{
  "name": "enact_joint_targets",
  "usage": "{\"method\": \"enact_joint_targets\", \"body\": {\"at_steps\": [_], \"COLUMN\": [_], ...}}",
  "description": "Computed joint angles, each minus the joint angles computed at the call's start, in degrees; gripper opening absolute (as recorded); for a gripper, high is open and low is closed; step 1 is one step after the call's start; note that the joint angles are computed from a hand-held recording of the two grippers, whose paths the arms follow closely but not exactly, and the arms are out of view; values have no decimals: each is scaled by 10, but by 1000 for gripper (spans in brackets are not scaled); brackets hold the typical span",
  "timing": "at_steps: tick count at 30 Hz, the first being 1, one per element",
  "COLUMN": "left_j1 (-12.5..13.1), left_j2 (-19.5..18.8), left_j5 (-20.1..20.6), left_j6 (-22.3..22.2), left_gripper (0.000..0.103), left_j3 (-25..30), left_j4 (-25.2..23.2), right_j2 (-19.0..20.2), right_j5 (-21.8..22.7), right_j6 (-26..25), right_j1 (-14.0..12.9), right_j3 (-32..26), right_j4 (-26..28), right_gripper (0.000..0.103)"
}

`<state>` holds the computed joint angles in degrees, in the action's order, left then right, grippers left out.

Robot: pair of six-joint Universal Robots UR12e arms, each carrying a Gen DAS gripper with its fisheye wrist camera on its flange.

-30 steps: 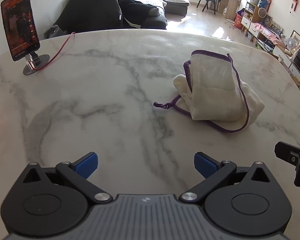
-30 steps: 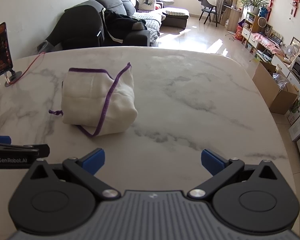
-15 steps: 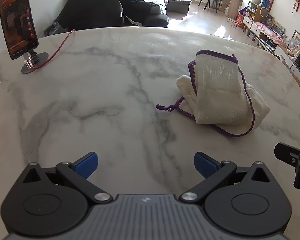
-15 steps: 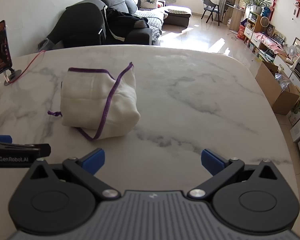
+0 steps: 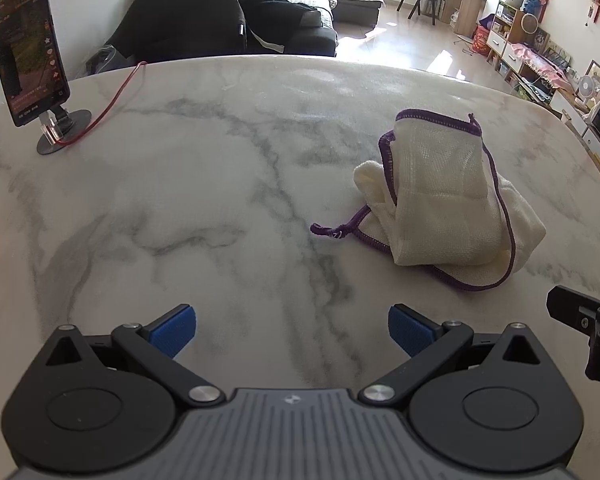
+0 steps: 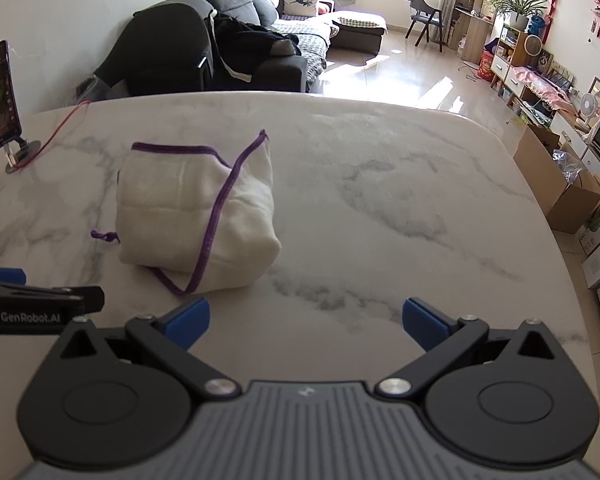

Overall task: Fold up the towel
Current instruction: 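Move both grippers toward the crumpled cream towel, then grasp the purple-edged towel corner with the right gripper while the left gripper grasps another corner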

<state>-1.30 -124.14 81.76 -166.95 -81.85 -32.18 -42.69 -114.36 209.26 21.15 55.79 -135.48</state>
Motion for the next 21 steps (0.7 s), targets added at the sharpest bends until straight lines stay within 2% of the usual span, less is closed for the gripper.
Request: {"method": "enact_joint_targets", "body": {"at_steps": [21], "left_j1": [-9], "left_j2": [-17], "left_j5": [-2], "left_j6": [9], "left_gripper": [102], "left_j3": [34], "left_j4": [-15], "right_j2": [10], "right_j5": [-4], "right_j6": [0], "right_j1": [-7], "right_j3": [-20], "right_j4": [5], "right_gripper": [103]}}
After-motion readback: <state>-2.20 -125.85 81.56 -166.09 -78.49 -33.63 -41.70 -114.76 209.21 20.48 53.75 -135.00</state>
